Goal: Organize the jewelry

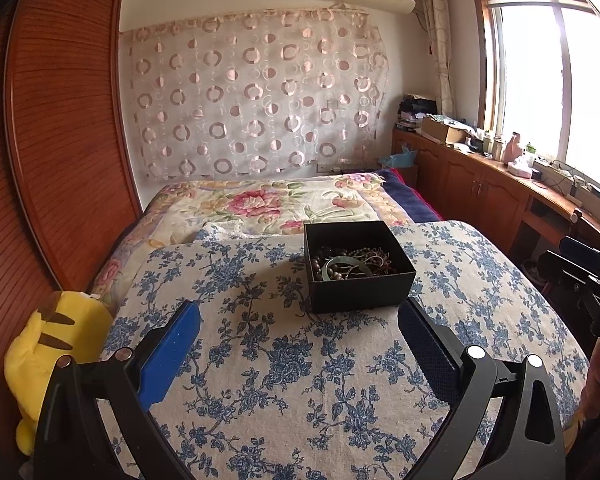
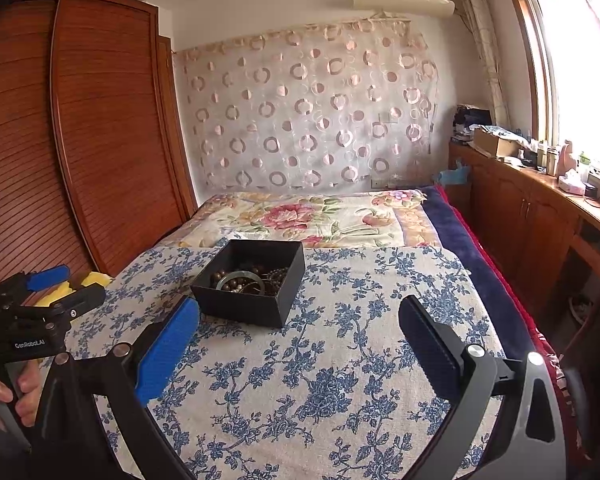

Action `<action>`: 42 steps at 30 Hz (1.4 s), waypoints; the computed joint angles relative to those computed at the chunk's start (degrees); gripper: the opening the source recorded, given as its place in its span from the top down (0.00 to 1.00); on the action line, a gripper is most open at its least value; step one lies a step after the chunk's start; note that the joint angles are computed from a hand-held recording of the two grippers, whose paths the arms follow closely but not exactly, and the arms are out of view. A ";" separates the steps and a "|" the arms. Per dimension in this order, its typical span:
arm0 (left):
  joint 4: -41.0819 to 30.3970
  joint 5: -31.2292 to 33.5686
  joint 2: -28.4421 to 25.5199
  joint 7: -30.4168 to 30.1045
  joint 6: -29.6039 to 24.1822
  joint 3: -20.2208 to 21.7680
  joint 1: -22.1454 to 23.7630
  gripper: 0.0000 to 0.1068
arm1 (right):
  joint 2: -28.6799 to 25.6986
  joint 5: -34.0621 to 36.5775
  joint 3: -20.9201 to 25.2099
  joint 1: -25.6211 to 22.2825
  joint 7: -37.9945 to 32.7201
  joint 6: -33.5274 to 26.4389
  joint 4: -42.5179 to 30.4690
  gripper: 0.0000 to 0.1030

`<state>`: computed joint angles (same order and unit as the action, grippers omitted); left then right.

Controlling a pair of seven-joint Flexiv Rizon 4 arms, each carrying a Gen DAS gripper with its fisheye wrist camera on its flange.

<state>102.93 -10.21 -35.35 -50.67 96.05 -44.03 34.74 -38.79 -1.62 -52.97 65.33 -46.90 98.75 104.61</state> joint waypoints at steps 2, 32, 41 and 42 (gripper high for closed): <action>0.07 0.03 -0.04 0.03 -0.08 -0.46 0.38 0.10 | 0.07 -0.04 0.09 -0.06 -0.02 -0.05 -0.02 0.02; 0.78 1.07 -0.15 -0.15 0.93 -2.21 1.96 0.10 | 0.37 -0.16 -0.01 0.08 0.11 -0.03 0.22 0.02; 1.10 2.72 -0.23 -1.29 1.15 -3.40 3.12 0.10 | 0.29 -0.03 -0.04 0.16 0.08 0.01 0.22 0.02; 1.08 2.83 -0.24 -1.38 1.13 -3.39 3.14 0.10 | 0.29 -0.02 -0.04 0.16 0.08 0.00 0.21 0.02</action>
<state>104.00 -7.38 -35.59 -52.05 97.18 -47.42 37.87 -38.50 -1.65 -53.01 65.49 -46.83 98.76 104.83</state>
